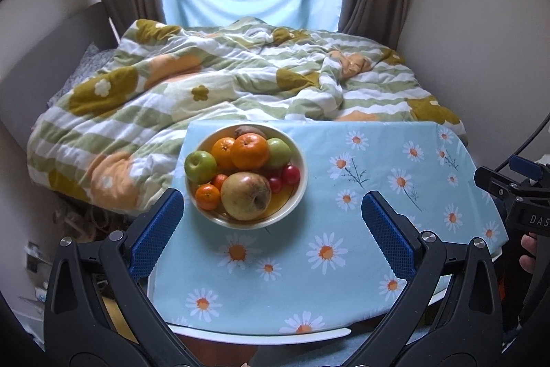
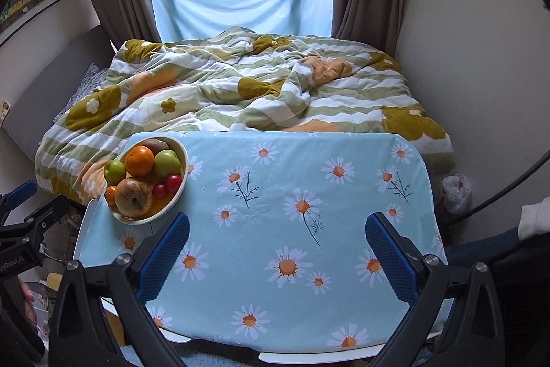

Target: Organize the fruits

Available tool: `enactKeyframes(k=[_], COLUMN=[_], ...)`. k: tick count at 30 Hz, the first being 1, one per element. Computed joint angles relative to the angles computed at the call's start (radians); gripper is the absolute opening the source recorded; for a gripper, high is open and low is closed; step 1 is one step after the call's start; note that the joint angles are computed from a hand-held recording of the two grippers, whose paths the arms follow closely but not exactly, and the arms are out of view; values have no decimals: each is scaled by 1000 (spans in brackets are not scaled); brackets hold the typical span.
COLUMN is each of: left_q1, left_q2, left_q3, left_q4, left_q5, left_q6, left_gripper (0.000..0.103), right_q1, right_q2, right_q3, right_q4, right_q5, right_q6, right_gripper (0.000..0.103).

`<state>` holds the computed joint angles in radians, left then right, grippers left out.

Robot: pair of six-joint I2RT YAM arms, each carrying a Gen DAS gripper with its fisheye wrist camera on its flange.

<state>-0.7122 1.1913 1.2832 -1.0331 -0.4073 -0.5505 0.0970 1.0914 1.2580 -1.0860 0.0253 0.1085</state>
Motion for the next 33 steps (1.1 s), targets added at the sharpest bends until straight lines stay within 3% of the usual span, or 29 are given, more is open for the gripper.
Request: enactKeyframes(k=[33], left_q1=[-51], left_q2=[58], left_q3=[57], left_q4=[12], left_q5=[-51], left_q6=[-21], left_gripper=[103], right_q1=[-103], right_q2=[-2], right_q3=[24], right_q4=[14], right_q5=[-24], right_q6=[-55], right_gripper=[102])
